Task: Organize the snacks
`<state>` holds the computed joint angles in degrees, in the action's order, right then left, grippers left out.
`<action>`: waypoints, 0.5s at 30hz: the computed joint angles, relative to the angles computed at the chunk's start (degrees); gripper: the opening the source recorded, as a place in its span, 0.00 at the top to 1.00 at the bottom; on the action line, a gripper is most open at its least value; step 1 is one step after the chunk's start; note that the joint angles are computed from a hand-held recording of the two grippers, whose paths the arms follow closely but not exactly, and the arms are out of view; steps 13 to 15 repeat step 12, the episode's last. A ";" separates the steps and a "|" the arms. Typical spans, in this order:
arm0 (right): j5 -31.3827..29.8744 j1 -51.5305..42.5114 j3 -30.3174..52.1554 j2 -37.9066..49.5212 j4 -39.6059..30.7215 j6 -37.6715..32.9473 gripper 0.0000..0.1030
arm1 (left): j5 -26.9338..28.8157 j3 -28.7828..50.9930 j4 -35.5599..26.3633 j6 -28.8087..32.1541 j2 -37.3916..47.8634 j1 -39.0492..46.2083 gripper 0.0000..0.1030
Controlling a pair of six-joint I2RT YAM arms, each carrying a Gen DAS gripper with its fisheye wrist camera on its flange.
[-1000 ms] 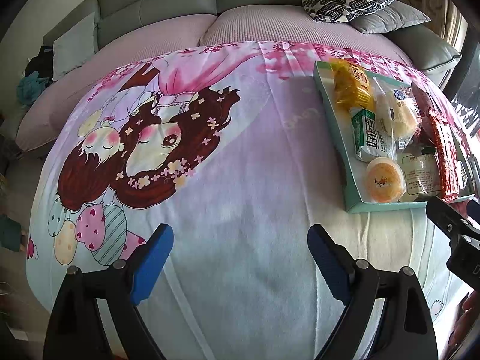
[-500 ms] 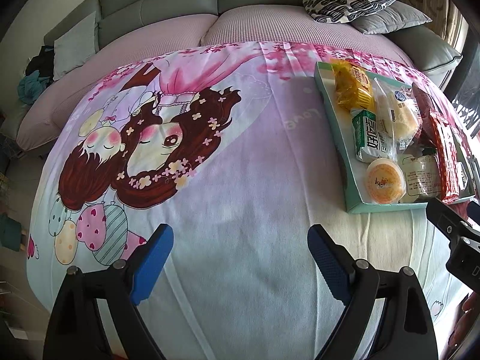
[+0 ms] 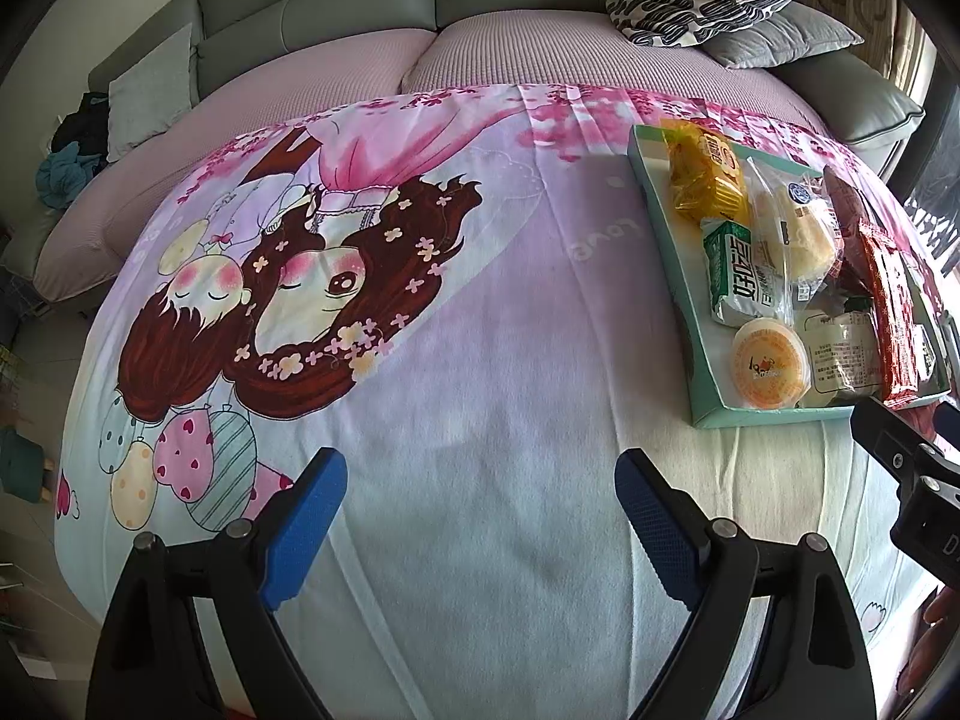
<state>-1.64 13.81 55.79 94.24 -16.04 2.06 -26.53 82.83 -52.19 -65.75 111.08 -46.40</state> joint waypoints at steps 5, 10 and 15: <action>0.00 0.00 0.06 0.03 -0.06 -0.03 0.00 | 0.21 -0.33 0.04 -0.14 -0.37 0.26 0.11; -0.16 -0.04 0.25 0.00 -0.17 -0.21 0.00 | -2.20 0.79 -1.01 -0.16 0.11 -0.63 0.11; -0.12 -0.04 0.24 -0.08 -0.17 -0.19 0.00 | -1.94 0.66 -0.41 0.33 -0.18 -0.58 0.11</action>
